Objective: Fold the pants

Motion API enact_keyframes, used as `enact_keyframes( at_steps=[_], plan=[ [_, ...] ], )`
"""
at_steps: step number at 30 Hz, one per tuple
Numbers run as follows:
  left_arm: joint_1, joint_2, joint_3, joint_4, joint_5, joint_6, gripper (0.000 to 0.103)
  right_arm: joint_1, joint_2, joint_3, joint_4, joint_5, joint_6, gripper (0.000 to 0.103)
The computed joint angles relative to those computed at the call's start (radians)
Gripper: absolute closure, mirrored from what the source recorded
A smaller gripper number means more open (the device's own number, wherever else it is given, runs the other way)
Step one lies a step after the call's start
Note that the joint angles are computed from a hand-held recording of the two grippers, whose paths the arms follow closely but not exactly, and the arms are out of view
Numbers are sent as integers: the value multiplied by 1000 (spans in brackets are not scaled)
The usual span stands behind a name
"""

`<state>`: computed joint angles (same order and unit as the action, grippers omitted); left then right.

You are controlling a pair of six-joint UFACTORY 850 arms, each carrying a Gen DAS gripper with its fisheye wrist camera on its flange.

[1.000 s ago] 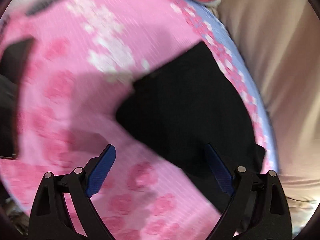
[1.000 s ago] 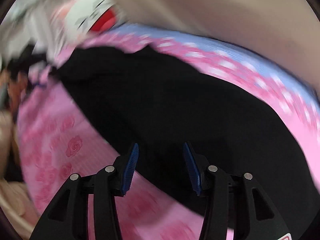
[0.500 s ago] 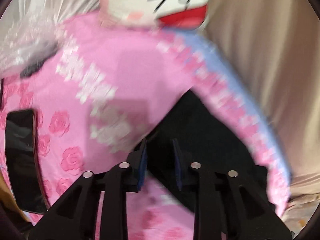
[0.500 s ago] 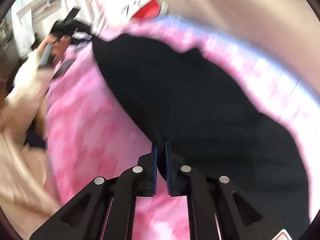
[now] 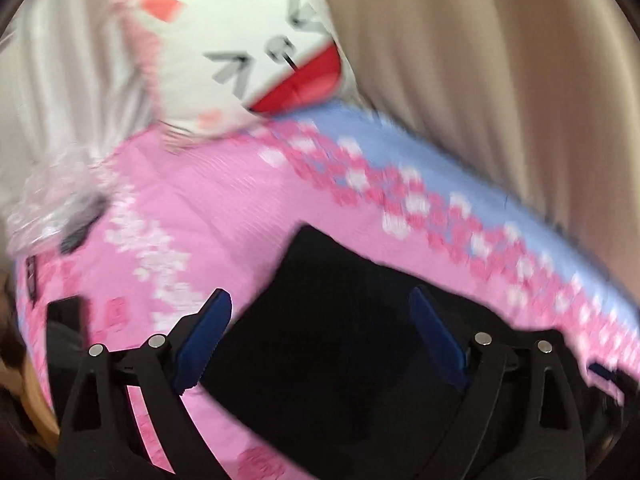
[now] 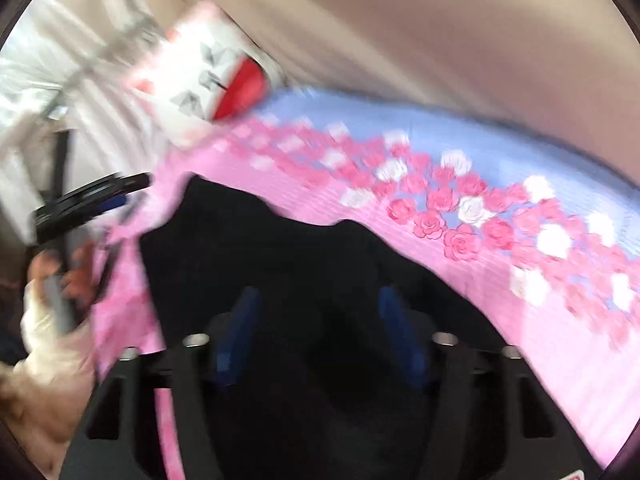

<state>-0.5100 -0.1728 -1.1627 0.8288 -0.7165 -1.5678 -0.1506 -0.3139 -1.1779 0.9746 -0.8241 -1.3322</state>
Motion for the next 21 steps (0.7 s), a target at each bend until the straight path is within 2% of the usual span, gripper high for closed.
enact_keyframes(
  at_steps=[1,2,3,5,7,8,9,11,14,16,17,19,20,21],
  plan=[
    [12,-41,-24,-31,-8,33,16,27,-43,-33,-34,19,50,57],
    [25,-69,-37,-59,-8,61,21,49,-59,-42,-65,54,81,85],
    [37,-95,-54,-89,-6,87,29,69,-71,-55,-73,81,87,90],
    [79,-132,-65,-148,49,135,27,84,-47,-50,-7,140,16,92],
    [87,-164,-88,-105,37,111,24,112,-55,-66,11,249,-29,92],
    [92,-187,-109,-99,29,128,20,120,-100,-101,-43,269,11,91],
    [94,-200,-121,-98,29,131,19,117,-133,-130,-64,246,61,88],
    [91,-223,-155,-98,5,151,19,101,-118,-132,-4,206,63,84],
    [79,-195,-135,-69,1,137,19,56,5,-9,170,186,-137,80],
    [74,-183,-117,-39,5,129,19,30,38,25,124,130,-149,80],
    [75,-188,-117,-33,6,149,19,32,40,43,75,127,-165,80],
    [82,-204,-121,-36,19,188,17,32,26,61,-20,219,-152,84],
    [82,-206,-122,-22,17,179,14,20,19,62,-19,229,-112,88],
    [83,-209,-126,-22,13,186,14,7,19,57,5,197,-65,87]
  ],
)
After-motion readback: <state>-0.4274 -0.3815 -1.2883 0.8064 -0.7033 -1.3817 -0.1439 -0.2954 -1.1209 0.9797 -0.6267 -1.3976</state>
